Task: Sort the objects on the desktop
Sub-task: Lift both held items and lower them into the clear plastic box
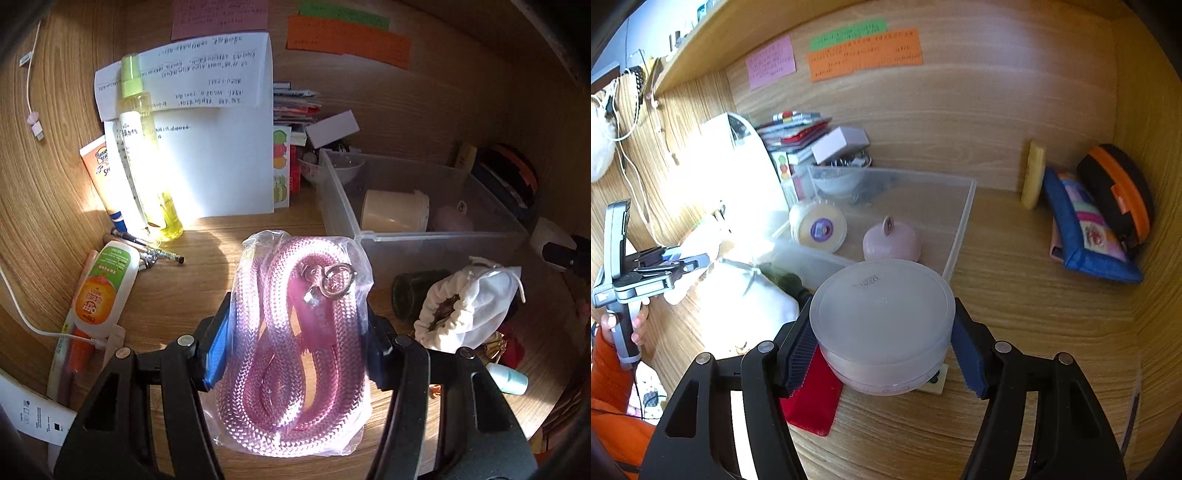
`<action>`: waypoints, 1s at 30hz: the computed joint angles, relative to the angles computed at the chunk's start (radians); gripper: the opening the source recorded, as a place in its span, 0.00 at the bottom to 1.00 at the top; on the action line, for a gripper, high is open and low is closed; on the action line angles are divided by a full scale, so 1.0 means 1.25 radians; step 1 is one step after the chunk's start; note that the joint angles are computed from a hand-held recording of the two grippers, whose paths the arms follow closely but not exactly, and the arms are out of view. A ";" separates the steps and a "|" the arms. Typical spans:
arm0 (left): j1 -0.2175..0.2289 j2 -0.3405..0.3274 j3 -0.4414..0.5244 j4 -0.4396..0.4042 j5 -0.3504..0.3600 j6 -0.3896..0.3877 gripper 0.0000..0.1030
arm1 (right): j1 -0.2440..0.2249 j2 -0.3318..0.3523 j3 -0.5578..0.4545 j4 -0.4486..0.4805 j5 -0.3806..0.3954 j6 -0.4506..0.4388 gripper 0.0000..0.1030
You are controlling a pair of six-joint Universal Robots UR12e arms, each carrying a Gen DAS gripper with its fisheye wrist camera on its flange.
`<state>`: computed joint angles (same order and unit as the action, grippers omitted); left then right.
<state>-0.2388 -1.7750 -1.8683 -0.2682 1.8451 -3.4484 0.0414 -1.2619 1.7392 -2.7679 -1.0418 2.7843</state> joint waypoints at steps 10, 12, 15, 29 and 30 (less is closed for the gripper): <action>0.000 -0.016 0.040 0.068 -0.023 0.019 0.57 | -0.001 0.009 -0.017 -0.018 0.008 0.015 0.61; 0.001 -0.023 0.053 0.069 -0.039 0.024 0.57 | 0.000 0.013 -0.022 -0.023 0.008 0.015 0.61; -0.001 -0.036 0.073 0.069 -0.050 0.038 0.57 | 0.002 0.019 -0.032 -0.024 0.010 0.014 0.61; 0.016 -0.095 0.162 0.053 -0.124 0.067 0.57 | 0.016 0.066 -0.101 0.008 0.001 0.028 0.61; 0.017 -0.099 0.167 0.053 -0.128 0.067 0.57 | 0.017 0.071 -0.108 0.013 -0.001 0.031 0.61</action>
<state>-0.2176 -1.8989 -1.6592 -0.2022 1.6854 -3.3643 0.0626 -1.1726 1.6037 -2.7519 -1.0436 2.8235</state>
